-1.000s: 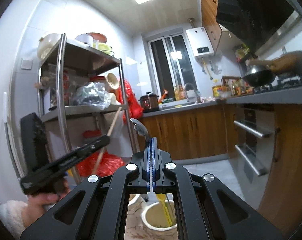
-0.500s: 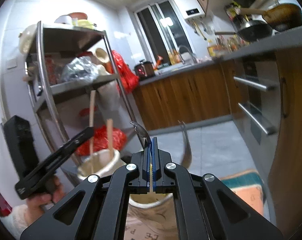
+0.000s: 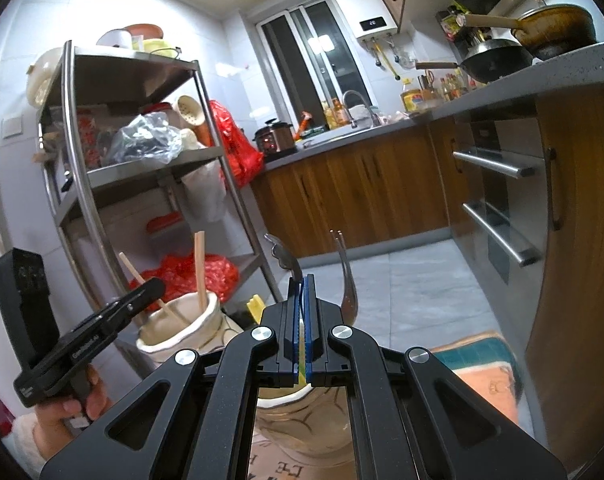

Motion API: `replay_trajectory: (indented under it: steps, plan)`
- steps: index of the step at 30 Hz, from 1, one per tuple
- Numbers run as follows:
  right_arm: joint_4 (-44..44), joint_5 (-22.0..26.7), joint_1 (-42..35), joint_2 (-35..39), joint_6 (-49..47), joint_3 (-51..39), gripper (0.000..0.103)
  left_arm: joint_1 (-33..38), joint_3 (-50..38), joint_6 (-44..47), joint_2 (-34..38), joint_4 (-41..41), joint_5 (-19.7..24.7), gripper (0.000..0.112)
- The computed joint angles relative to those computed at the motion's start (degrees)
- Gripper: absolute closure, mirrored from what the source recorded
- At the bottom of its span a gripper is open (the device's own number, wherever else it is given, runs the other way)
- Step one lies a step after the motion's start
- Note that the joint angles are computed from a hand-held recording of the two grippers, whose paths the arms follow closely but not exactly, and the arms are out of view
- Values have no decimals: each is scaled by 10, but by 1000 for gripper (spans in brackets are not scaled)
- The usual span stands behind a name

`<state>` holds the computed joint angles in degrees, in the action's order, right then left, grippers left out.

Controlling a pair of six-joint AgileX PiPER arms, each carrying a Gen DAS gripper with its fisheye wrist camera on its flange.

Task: Organize utensils
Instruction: 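Drop chopstick into taller pot with left tool while right drops silver spoon into shorter pot, then grasp a fourth wooden chopstick with the left tool while the right grasps the gold fork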

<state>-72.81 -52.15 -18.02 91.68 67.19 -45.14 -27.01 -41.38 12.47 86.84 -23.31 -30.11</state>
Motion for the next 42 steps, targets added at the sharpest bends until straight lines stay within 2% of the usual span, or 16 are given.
replay_trajectory:
  steps: [1, 2, 3, 4, 7, 8, 10, 12, 14, 16, 19, 22, 36, 39, 42]
  plan:
    - [2, 2, 3, 0, -2, -1, 100, -3, 0, 11, 1, -10, -1, 103]
    - [0, 4, 3, 1, -3, -2, 100, -7, 0, 25, 1, -23, -5, 92]
    - [-5, 7, 4, 3, -1, -5, 98, -11, 1, 36, 0, -34, -10, 84]
    - [-8, 5, 4, 4, -1, -5, 91, -16, 6, 44, -2, -44, -22, 72]
    - [1, -1, -1, 3, -12, -1, 79, -20, 13, 59, -10, -57, -35, 66]
    - [6, -5, -2, 3, -16, 0, 76, -20, 14, 60, -13, -60, -35, 58]
    - [13, -19, -9, 0, -24, 5, 65, -21, 20, 58, -18, -66, -41, 50]
    - [22, -32, -14, -6, -35, 12, 53, -22, 26, 61, -23, -71, -43, 49]
    - [28, -46, -18, -12, -44, 19, 46, -29, 29, 81, -26, -96, -50, 40]
    - [32, -52, -22, -21, -53, 26, 25, -37, 39, 92, -34, -110, -61, 33]
    - [32, -64, -36, -39, -69, 44, 10, -53, 61, 108, -51, -142, -82, 20]
    - [38, -52, -42, -60, -72, 58, 6, -67, 86, 110, -71, -157, -94, 15]
    - [7, 3, -102, -113, -58, 124, 5, -214, 172, 207, -109, -325, -127, 15]
    - [-17, 46, -107, -128, -49, 134, 5, -236, 180, 212, -110, -349, -125, 15]
    - [-62, 124, -89, -136, -22, 134, 5, -247, 186, 206, -110, -370, -99, 15]
